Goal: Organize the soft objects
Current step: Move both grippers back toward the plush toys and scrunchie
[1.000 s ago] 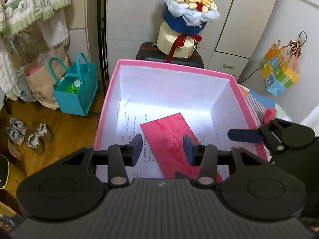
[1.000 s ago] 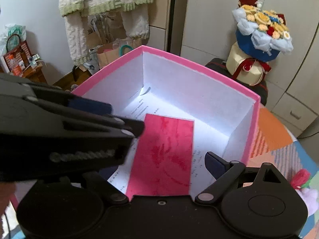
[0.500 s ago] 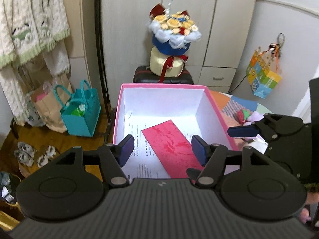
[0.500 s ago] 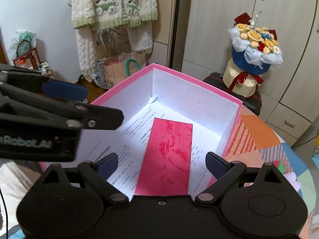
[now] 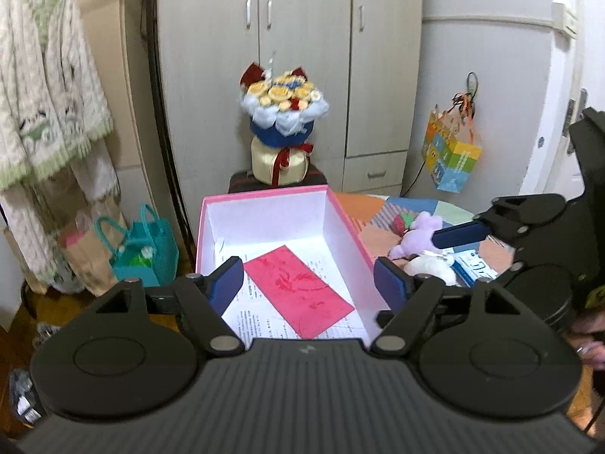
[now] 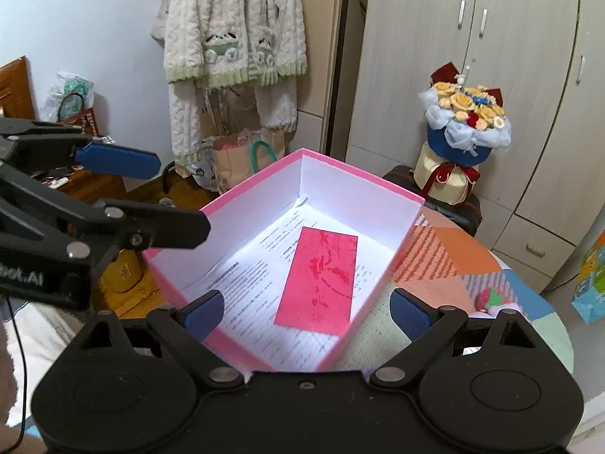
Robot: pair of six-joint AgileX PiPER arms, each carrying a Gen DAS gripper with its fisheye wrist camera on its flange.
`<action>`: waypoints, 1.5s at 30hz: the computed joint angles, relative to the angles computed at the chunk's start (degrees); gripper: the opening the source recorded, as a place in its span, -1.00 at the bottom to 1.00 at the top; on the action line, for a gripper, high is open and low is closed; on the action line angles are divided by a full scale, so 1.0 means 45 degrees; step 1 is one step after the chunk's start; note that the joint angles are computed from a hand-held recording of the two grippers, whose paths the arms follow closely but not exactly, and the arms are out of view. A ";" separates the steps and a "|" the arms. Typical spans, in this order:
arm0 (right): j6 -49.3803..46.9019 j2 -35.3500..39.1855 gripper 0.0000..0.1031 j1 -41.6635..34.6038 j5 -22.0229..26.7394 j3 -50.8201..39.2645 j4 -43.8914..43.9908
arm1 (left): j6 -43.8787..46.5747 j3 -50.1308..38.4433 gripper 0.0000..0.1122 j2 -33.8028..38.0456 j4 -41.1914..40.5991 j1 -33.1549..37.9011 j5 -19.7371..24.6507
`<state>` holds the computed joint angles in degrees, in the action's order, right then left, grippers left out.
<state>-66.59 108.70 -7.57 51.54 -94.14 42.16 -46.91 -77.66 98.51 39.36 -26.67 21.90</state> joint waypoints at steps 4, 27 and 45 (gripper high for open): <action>-0.1235 -0.0636 0.88 -0.1412 0.1203 0.0534 0.1046 | -0.2814 0.0976 0.52 -0.0686 0.2786 -0.0897 0.0045; -0.5843 0.1472 0.89 -0.7920 0.3681 0.1549 0.3233 | -0.6107 0.0806 0.73 0.1508 0.5230 -0.3619 -0.0640; -1.0090 0.4528 0.88 -0.7689 0.2168 0.1868 0.6916 | -1.0180 -0.2904 0.70 0.6346 0.9849 -0.4065 -0.0079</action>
